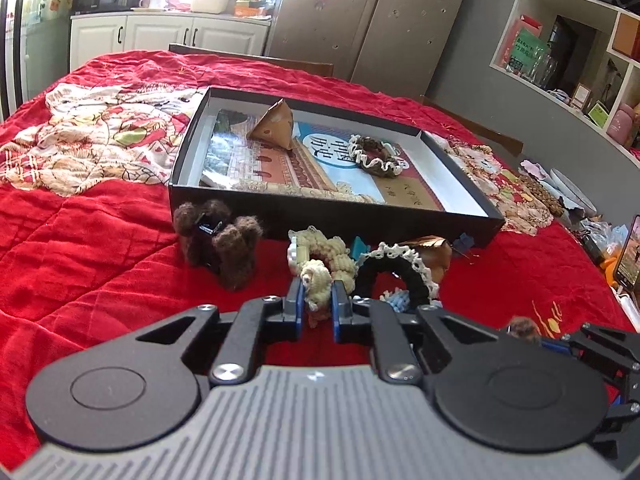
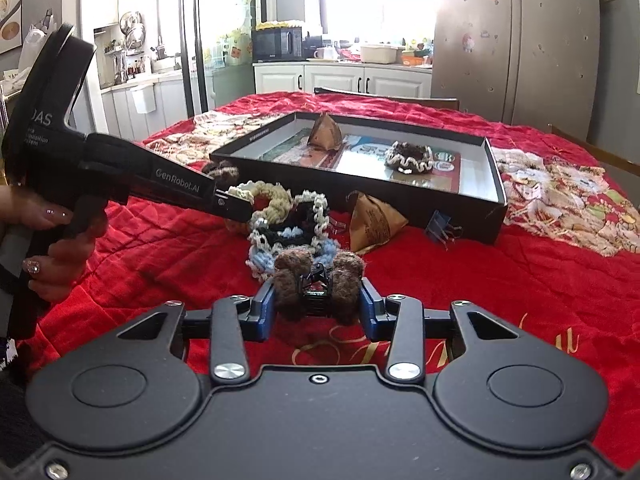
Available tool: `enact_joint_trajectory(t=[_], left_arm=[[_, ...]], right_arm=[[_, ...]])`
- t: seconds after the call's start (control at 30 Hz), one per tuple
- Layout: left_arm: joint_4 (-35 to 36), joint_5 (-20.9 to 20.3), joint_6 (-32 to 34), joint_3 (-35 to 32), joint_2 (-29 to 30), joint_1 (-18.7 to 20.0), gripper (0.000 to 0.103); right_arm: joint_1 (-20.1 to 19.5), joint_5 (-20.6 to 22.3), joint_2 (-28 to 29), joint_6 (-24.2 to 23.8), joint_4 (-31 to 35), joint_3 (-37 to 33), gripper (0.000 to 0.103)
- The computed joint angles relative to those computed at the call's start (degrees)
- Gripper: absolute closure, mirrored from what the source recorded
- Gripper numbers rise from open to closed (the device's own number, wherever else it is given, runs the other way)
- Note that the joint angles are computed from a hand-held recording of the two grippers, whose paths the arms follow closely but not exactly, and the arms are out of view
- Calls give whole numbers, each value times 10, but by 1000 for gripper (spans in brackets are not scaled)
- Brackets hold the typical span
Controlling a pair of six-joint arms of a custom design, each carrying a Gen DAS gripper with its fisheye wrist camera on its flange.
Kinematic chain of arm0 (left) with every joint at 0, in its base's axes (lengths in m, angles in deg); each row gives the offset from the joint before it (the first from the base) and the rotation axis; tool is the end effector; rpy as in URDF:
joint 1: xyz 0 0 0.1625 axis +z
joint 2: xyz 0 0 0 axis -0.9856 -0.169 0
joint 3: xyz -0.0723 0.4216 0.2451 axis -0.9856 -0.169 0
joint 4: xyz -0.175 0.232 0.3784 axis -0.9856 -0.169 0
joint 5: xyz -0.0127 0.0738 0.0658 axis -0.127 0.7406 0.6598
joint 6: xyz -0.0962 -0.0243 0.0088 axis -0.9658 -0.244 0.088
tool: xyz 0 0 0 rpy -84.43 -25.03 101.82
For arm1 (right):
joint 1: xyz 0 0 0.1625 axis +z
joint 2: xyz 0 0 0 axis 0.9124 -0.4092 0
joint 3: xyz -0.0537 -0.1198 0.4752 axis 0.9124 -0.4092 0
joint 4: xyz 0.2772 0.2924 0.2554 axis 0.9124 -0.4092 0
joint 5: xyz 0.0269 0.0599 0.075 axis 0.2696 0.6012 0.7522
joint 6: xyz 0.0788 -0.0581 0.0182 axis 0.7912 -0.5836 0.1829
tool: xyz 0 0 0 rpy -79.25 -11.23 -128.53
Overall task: Organize objects
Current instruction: 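Close left tool on cream ring while right tool closes on brown pompoms, then carry cream ring in left tool over tray while right tool carries pompoms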
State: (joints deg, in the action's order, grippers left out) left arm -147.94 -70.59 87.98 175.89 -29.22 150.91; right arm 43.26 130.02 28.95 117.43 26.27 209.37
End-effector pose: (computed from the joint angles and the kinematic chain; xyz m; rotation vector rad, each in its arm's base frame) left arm 0.0413 -0.4170 0.1288 0.5171 2.5016 -1.0158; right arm 0.1942 -0.2766 -0.0779 0.8975 -2.3023 0.9845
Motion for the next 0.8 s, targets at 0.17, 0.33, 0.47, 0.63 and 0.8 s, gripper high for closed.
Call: enact_joint_trajectory(t=[0.17, 0.33, 0.47, 0.63, 0.8], left_arm=[[6, -10, -1, 4, -14, -2, 88], [3, -17, 5, 6, -23, -8, 88], [1, -18, 9, 8, -27, -14, 88], [0, -22, 17, 6, -32, -23, 88], [-6, -21, 32, -2, -35, -35, 88]], right_arm=[[6, -2, -13, 0, -2, 3, 64], [12, 4, -24, -6, -5, 4, 64], [14, 7, -31, -7, -5, 2, 64], [17, 11, -39, -13, -4, -1, 64], [23, 23, -45, -32, -8, -12, 64]])
